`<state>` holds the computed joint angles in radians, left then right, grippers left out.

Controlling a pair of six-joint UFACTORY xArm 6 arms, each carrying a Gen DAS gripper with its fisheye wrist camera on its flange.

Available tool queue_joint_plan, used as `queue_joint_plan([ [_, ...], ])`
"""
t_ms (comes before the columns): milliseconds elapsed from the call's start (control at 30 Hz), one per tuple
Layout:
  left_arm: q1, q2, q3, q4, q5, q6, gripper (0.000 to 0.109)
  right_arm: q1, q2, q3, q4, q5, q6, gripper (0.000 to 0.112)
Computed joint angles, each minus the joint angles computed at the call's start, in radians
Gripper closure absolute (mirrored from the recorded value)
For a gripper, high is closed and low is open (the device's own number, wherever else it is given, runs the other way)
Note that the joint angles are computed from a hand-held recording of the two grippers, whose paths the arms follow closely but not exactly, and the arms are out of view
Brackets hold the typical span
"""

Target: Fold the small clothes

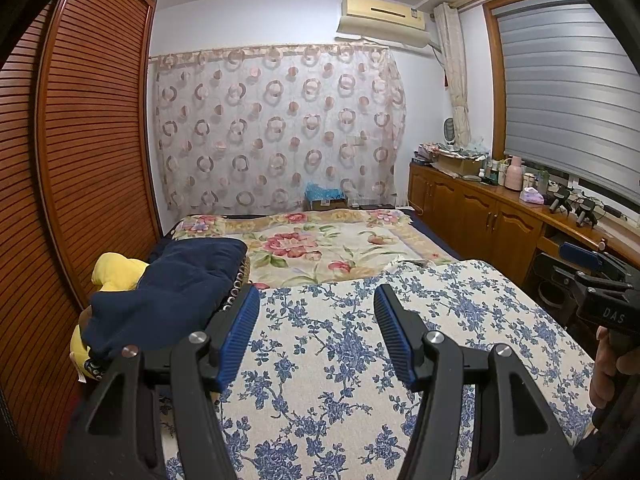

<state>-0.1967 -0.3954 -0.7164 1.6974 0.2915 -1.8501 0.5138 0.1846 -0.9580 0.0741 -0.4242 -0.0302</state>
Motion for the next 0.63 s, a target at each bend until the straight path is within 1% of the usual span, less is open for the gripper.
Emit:
queue_joint_plan([
  [633,-0.004,0.001,0.003,0.011,0.004,-0.013,0.050,0.001,0.005,-0.001,0.001,-0.004,-0.001,0.027],
])
